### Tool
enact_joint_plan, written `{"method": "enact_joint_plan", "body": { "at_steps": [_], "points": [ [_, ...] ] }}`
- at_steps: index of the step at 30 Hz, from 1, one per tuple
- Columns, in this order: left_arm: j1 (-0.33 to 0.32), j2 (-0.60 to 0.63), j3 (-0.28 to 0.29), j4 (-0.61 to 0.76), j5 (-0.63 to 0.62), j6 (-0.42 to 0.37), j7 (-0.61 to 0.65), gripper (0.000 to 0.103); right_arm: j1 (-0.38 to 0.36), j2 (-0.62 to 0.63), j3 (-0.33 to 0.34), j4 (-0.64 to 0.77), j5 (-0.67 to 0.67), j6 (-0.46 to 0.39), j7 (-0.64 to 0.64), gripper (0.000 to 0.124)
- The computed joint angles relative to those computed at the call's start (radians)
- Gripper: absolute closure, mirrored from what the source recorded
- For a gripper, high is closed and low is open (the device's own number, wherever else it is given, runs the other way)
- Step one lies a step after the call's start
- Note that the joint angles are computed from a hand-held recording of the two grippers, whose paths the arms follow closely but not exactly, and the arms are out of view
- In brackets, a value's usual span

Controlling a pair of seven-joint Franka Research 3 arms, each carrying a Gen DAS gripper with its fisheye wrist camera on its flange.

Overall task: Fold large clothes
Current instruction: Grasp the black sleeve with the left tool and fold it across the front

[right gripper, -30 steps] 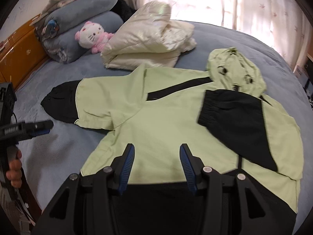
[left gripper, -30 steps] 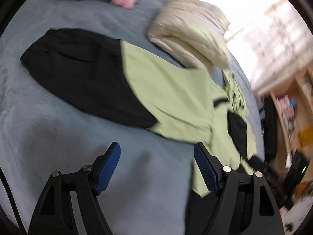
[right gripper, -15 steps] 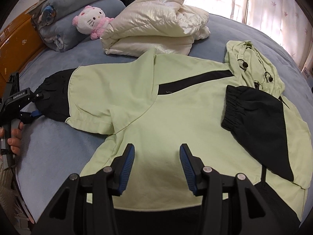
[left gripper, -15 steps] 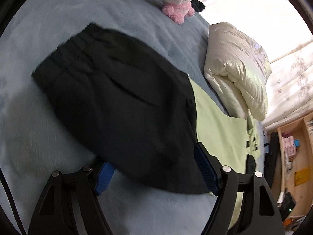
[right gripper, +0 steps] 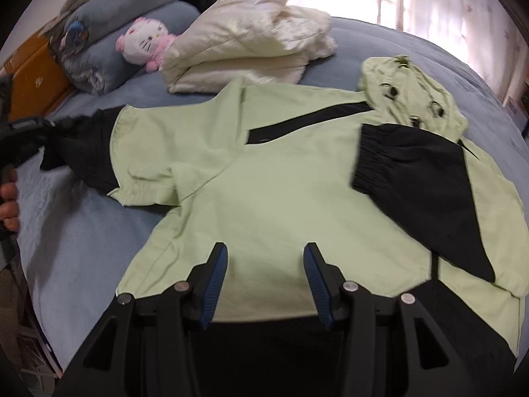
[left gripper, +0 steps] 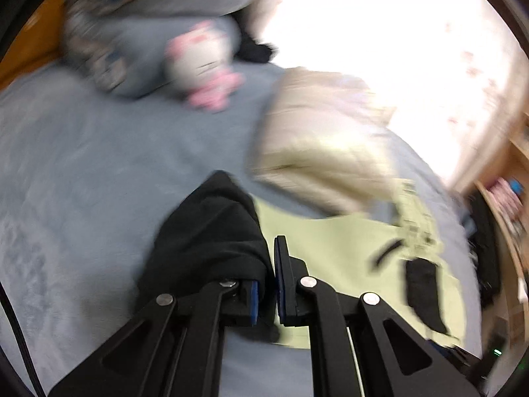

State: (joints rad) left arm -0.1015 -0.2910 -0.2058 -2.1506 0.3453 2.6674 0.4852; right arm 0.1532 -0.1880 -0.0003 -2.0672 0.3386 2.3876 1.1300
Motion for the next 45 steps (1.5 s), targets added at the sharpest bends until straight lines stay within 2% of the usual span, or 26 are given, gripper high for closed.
{"method": "enact_joint_plan", "body": {
  "at_steps": [4,8,13,16,17,18,19,21,23,30,32,35,37,41,45],
  "points": [
    [-0.070,0.107,-0.038,0.173,-0.030,-0.012,0.069,0.097,-0.023,-0.024,-0.040,-0.006,0.070,-0.010,-0.007,0.076],
    [-0.150,0.290,-0.077,0.393,-0.038,-0.057,0.131,0.097,-0.060,-0.043,-0.075,-0.018,0.119,-0.017,-0.016,0.076],
    [-0.259,0.479,-0.092,0.588,-0.006,-0.086,0.133,0.097,-0.112,-0.043,-0.109,-0.018,0.155,-0.020,-0.017,0.076],
    [-0.347,0.594,-0.076,0.715,0.048,-0.171,0.115,0.096,-0.142,-0.034,-0.123,-0.013,0.166,-0.025,-0.005,0.076],
    [-0.371,0.620,-0.071,0.744,0.056,-0.202,0.115,0.092,-0.152,-0.030,-0.130,-0.011,0.173,-0.029,-0.005,0.076],
    [-0.386,0.643,-0.073,0.765,0.046,-0.232,0.129,0.081,-0.158,-0.027,-0.132,-0.010,0.177,-0.029,-0.007,0.076],
    [-0.397,0.663,-0.077,0.780,0.028,-0.253,0.141,0.076,-0.166,-0.025,-0.135,-0.010,0.179,-0.030,-0.013,0.076],
    [-0.406,0.664,-0.078,0.763,-0.005,-0.262,0.148,0.055,-0.175,-0.025,-0.138,-0.014,0.182,-0.031,-0.032,0.076],
    [-0.401,0.636,-0.083,0.707,-0.045,-0.252,0.148,0.043,-0.181,-0.022,-0.144,-0.013,0.198,-0.043,-0.058,0.076],
    [-0.365,0.459,-0.085,0.480,-0.093,-0.204,0.092,0.042,-0.180,-0.027,-0.141,-0.017,0.255,-0.082,-0.125,0.076],
    [-0.356,0.406,-0.082,0.424,-0.071,-0.190,0.057,0.038,-0.172,-0.031,-0.134,-0.016,0.260,-0.092,-0.150,0.076],
    [-0.355,0.338,-0.079,0.374,0.055,-0.231,-0.058,0.035,-0.154,-0.043,-0.122,-0.017,0.262,-0.101,-0.189,0.076],
    [-0.343,0.302,-0.086,0.348,0.090,-0.264,-0.092,0.035,-0.139,-0.047,-0.112,-0.010,0.258,-0.110,-0.219,0.076],
    [-0.323,0.258,-0.102,0.314,0.137,-0.332,-0.146,0.035,-0.103,-0.056,-0.090,-0.006,0.249,-0.110,-0.279,0.074],
    [-0.307,0.236,-0.111,0.291,0.149,-0.392,-0.170,0.035,-0.072,-0.055,-0.073,-0.002,0.232,-0.127,-0.331,0.065]
  ]
}}
